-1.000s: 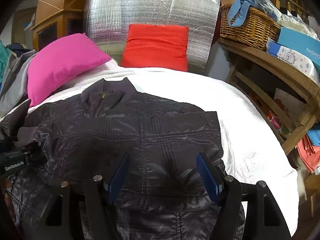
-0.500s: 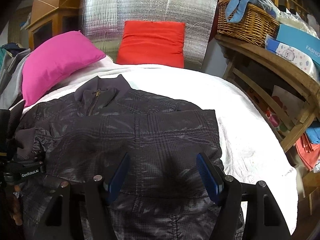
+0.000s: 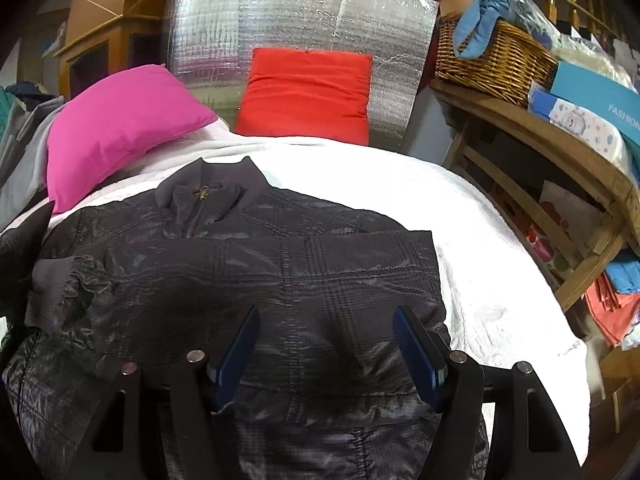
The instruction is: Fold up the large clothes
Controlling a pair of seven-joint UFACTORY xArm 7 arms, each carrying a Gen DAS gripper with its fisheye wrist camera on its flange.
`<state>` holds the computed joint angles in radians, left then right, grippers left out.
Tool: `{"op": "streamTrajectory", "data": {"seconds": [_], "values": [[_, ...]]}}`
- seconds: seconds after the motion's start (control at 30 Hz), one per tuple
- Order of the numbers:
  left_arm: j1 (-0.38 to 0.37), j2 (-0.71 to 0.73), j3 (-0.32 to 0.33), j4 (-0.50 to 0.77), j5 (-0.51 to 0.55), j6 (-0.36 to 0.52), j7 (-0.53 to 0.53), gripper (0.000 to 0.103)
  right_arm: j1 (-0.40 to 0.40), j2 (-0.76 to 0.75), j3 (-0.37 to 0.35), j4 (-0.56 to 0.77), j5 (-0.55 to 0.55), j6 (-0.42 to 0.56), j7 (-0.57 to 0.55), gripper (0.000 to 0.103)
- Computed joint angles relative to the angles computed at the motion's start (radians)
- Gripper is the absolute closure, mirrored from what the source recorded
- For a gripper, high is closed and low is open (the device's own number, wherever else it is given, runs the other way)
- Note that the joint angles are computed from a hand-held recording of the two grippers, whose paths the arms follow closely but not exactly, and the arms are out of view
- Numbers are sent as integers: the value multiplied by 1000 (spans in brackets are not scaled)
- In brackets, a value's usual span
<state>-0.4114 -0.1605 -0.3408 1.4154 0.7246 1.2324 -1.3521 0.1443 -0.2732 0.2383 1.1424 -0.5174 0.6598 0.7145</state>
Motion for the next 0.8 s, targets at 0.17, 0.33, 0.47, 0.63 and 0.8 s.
{"op": "streamTrajectory", "data": {"seconds": [0.17,0.33,0.47,0.63,0.8], "values": [[55,-131,34,-120,-73,0,-6,1,11,11,5,13,3,23,-5,31],[142,-297,78,-267,-156,23,7,1,54,64,-72,40,229,77,-132,30],[211,-418,124,-394,-229,3,-20,1,65,120,-132,65,470,131,-249,30],[282,-563,206,-584,-351,-133,-86,1,54,79,-115,33,449,56,-231,30],[352,-612,222,-694,-419,-339,-124,1,46,38,-100,-5,429,-8,-208,30]]}}
